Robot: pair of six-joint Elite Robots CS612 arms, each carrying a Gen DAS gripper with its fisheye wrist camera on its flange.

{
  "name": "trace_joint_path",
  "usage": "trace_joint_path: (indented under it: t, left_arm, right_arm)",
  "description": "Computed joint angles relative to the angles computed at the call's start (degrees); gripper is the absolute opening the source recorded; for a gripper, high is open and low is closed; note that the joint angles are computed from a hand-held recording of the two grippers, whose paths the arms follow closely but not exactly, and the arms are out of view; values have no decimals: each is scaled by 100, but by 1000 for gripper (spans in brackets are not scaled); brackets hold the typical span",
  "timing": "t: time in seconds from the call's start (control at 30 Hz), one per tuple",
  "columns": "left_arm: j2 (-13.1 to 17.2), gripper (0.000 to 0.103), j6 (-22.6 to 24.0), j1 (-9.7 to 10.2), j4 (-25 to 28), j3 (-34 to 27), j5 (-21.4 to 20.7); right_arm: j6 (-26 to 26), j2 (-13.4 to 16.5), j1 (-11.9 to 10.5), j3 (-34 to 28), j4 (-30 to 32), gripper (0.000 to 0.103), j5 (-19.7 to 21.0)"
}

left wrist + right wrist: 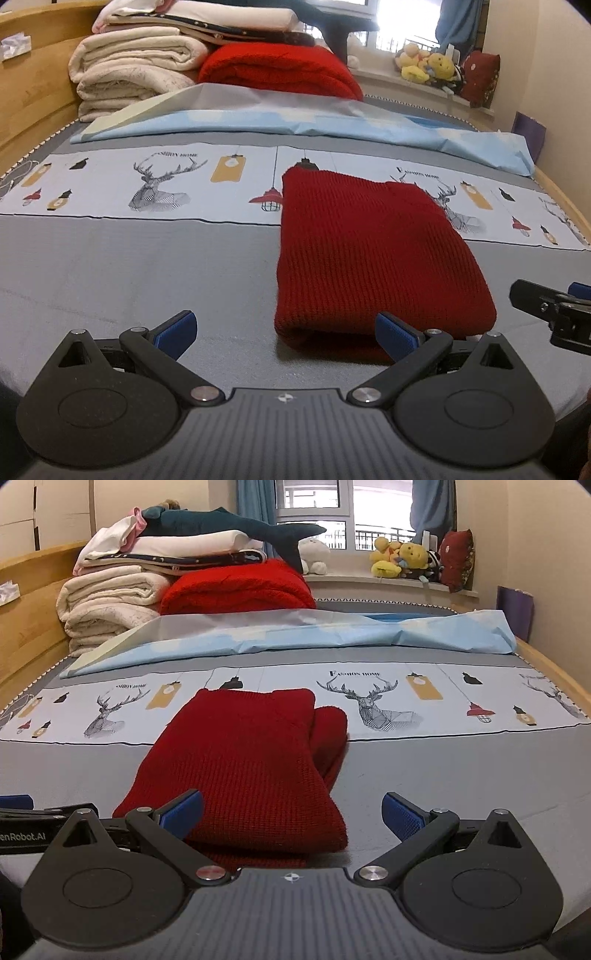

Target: Fold small clothes

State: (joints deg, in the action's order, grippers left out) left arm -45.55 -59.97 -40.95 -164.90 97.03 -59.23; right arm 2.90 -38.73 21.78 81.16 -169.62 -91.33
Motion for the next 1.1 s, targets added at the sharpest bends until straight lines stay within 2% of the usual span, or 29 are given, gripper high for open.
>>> trace_joint_path:
  t: [0.43, 1.1]
  left_arm:
    - [52, 103, 127, -20, 13, -96, -84]
    - [75, 103, 210, -9, -49, -95, -173]
  right_arm:
    - [-259, 57, 65, -139, 394, 102, 95]
    - [-325, 66, 93, -149, 413, 102, 71]
